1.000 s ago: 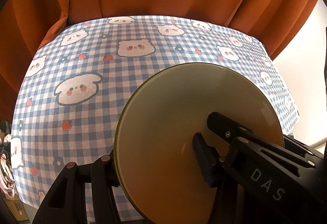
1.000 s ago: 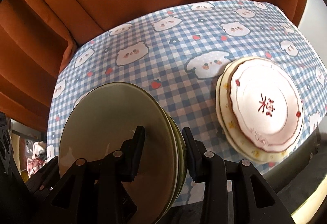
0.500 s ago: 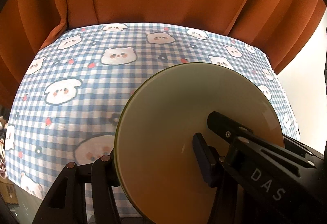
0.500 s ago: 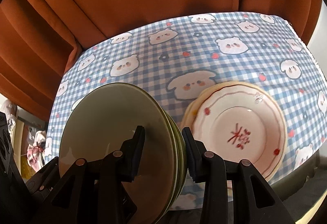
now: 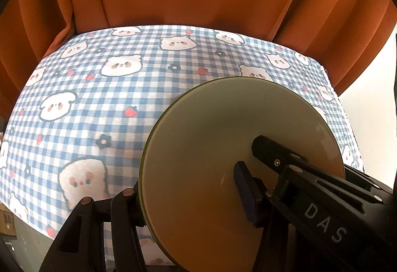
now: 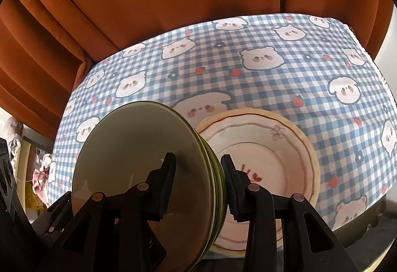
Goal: Organize plates and bowls
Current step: 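Lift the bowl stack with both grippers and carry it over the plate stack, then lower the bowl stack onto the plates and open both grippers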
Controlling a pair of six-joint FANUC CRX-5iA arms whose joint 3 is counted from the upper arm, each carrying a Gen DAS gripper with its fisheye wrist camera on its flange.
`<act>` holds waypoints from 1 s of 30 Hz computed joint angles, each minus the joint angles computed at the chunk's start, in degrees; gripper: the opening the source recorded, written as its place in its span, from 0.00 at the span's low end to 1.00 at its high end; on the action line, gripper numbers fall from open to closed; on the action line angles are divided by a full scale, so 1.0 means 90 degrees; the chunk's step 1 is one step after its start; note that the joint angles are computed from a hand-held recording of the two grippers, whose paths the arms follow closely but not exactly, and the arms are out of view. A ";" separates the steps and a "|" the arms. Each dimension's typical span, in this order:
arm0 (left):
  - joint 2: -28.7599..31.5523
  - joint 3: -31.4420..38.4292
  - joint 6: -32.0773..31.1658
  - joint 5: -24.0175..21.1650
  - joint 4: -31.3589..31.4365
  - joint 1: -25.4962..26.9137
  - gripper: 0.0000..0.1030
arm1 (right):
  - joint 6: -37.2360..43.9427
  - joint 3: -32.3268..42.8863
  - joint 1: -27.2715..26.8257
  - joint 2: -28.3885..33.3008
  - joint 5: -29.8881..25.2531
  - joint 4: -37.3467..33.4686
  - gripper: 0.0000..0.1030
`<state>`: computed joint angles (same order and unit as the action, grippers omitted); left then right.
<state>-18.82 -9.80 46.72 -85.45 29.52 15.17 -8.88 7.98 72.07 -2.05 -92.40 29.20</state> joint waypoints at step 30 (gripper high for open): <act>0.0071 0.0155 0.1694 0.0524 -0.1268 -0.1680 0.55 | 0.0617 -0.1245 -0.0491 -0.1204 0.0389 -0.0749 0.40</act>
<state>-18.18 -8.40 61.97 -80.74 18.11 0.05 -3.33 -3.23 67.64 -12.88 -88.89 22.46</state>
